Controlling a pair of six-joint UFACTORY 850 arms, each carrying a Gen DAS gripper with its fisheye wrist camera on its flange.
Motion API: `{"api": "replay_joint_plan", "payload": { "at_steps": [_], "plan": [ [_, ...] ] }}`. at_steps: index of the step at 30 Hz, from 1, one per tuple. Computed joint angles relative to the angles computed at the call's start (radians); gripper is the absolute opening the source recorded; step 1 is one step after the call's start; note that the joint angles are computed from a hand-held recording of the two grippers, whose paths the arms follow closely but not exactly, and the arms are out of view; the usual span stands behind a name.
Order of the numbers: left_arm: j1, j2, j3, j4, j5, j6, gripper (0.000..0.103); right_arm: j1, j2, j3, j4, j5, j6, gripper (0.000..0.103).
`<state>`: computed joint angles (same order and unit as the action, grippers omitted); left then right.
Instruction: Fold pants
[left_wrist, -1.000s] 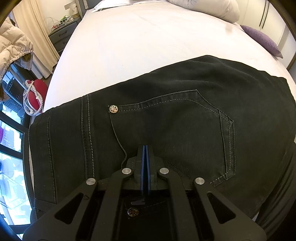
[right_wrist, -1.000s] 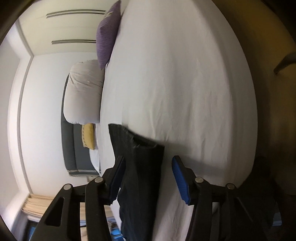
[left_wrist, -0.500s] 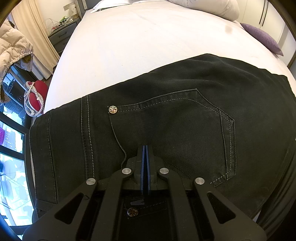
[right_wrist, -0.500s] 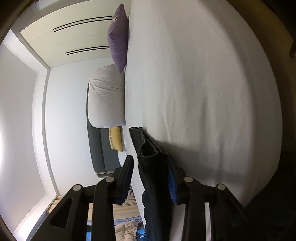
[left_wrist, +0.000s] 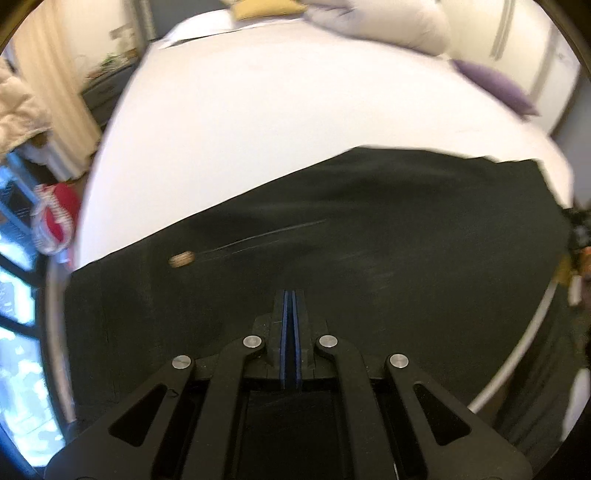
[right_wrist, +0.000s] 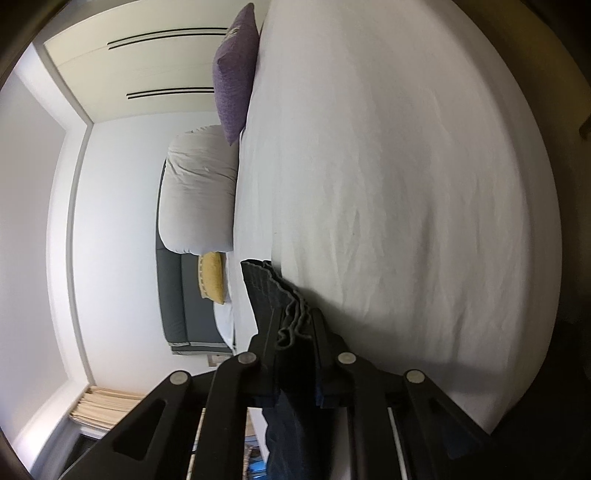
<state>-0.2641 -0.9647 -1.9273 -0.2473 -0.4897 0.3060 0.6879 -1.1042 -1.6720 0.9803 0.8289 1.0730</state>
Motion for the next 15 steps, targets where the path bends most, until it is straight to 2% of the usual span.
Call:
{"api": "replay_joint_plan", "payload": {
  "at_steps": [2, 6, 8, 12, 15],
  "plan": [
    [-0.005, -0.033, -0.051, -0.145, -0.063, 0.099, 0.002, -0.001, 0.007, -0.008, 0.037, -0.025, -0.063, 0.013],
    [-0.031, -0.109, -0.150, -0.282, -0.176, 0.214, 0.002, -0.002, 0.016, -0.016, 0.088, -0.059, -0.152, 0.013],
    [-0.041, -0.159, -0.210, -0.281, -0.234, 0.190, 0.002, -0.003, 0.021, -0.016, 0.104, -0.072, -0.182, 0.013],
    [-0.029, -0.184, -0.222, -0.343, -0.254, 0.203, 0.002, -0.006, 0.028, -0.030, 0.156, -0.111, -0.280, 0.013],
    [-0.015, -0.194, -0.231, -0.390, -0.282, 0.227, 0.002, -0.011, 0.027, -0.073, 0.235, -0.166, -0.435, 0.013]
  ]
}}
